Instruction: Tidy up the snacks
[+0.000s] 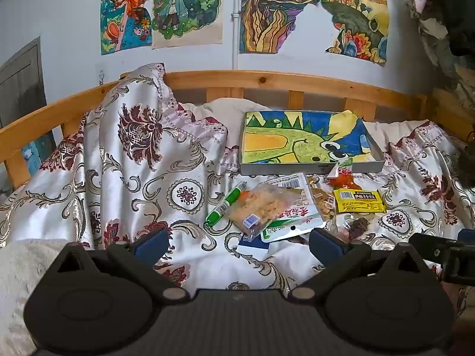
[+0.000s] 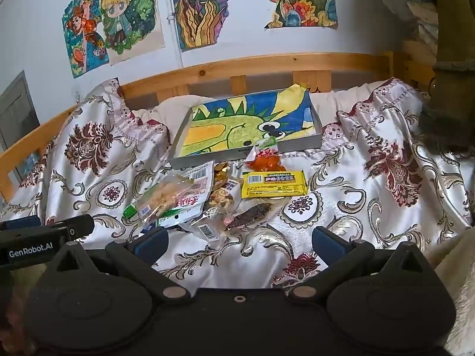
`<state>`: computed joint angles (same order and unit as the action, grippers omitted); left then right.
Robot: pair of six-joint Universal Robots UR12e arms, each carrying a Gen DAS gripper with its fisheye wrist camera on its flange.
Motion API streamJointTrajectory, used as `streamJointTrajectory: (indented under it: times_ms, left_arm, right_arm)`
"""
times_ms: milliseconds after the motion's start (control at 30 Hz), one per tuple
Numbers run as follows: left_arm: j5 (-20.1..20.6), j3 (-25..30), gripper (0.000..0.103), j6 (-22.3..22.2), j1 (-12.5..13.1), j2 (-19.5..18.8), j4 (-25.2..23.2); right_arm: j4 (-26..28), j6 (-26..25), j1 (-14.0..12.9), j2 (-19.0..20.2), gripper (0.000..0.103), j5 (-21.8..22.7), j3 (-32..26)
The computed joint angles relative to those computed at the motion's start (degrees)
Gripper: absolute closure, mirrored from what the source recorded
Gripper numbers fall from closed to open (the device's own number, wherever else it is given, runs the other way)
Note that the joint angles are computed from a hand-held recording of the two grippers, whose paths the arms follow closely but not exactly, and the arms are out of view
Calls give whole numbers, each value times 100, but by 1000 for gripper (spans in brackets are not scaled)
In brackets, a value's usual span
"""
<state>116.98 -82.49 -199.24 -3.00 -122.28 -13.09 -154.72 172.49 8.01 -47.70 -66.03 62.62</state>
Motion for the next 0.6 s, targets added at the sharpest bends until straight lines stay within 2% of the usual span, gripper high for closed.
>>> streamJointTrajectory:
  times_ms: [600]
  left_arm:
    - [-29, 3, 0, -17, 3, 9, -49]
  right_arm:
    - [47, -67, 11, -10, 1, -31, 26]
